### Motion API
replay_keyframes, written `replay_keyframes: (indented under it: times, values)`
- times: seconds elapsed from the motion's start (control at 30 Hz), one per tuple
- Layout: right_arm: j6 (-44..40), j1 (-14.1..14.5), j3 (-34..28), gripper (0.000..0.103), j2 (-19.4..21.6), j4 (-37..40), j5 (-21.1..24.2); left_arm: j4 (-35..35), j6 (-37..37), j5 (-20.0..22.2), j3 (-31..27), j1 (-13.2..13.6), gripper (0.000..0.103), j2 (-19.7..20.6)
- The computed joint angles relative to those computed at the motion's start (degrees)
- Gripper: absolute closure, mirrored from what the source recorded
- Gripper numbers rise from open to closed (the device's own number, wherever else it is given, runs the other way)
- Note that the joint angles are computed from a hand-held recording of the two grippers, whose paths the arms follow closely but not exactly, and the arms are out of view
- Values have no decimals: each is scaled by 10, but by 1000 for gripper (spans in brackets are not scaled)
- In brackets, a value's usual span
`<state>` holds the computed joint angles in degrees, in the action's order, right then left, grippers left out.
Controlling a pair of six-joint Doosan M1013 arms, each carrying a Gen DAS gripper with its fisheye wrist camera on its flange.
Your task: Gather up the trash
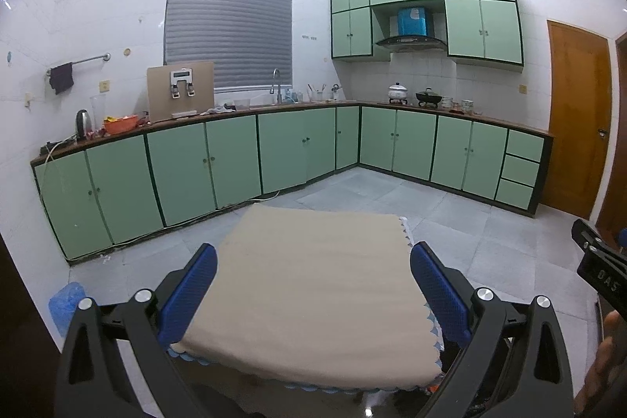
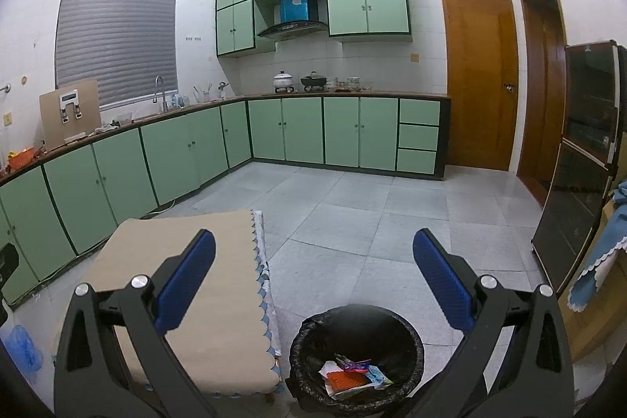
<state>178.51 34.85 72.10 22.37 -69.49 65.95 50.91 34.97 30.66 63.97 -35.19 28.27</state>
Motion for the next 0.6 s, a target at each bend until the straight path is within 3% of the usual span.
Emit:
replay_keyframes:
  times: [0.6]
  values:
    - [6, 0, 2, 5, 0, -4, 3, -20, 17, 8, -13, -2, 6, 5]
